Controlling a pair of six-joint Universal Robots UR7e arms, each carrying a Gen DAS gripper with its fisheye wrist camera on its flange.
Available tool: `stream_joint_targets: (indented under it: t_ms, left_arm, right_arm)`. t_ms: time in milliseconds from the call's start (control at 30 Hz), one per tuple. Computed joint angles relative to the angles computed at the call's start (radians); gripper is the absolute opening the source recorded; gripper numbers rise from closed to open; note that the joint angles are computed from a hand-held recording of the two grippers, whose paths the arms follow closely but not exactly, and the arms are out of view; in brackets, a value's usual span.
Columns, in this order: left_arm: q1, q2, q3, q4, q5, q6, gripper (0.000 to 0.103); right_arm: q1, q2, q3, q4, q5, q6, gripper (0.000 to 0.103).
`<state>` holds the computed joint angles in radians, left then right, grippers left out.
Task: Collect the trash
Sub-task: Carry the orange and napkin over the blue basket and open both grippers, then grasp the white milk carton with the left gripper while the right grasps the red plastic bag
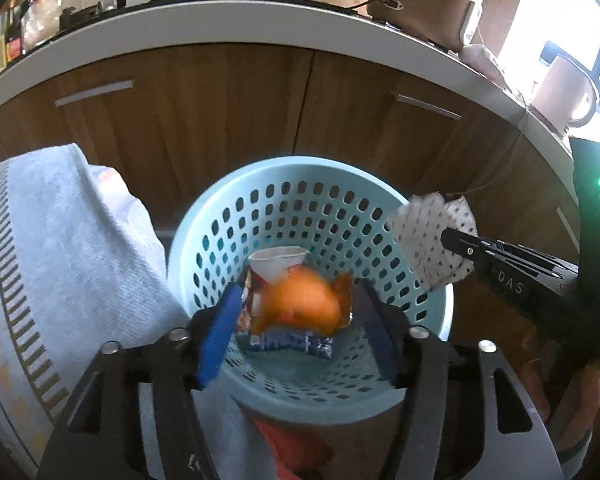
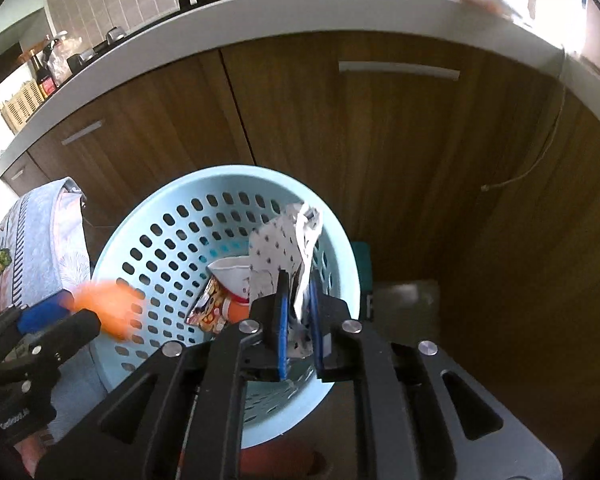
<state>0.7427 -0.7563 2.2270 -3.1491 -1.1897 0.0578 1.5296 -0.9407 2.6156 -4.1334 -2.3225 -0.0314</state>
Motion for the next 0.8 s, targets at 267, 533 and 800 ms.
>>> stream_joint_targets:
  t_ms: [267,533,800]
  left_arm:
    - [0.016,-0.045,0.013,-0.02,-0.009,0.005,0.072]
    - [0.025,-0.115,0.051,-0.048,-0.008,-0.012,0.072]
    - [0.006,-0.25,0.158,-0.15,0.113,-0.005,0.073]
  right_arm:
    - [0.035,0.012,-0.019,0.003,-0.02,-0.01,0.033]
    - [0.107,0.024,-0.04,-0.012,-0.041,-0.027,0.042]
    - [0.22,0.048,-0.097,0.032,-0.07,-0.02,0.042]
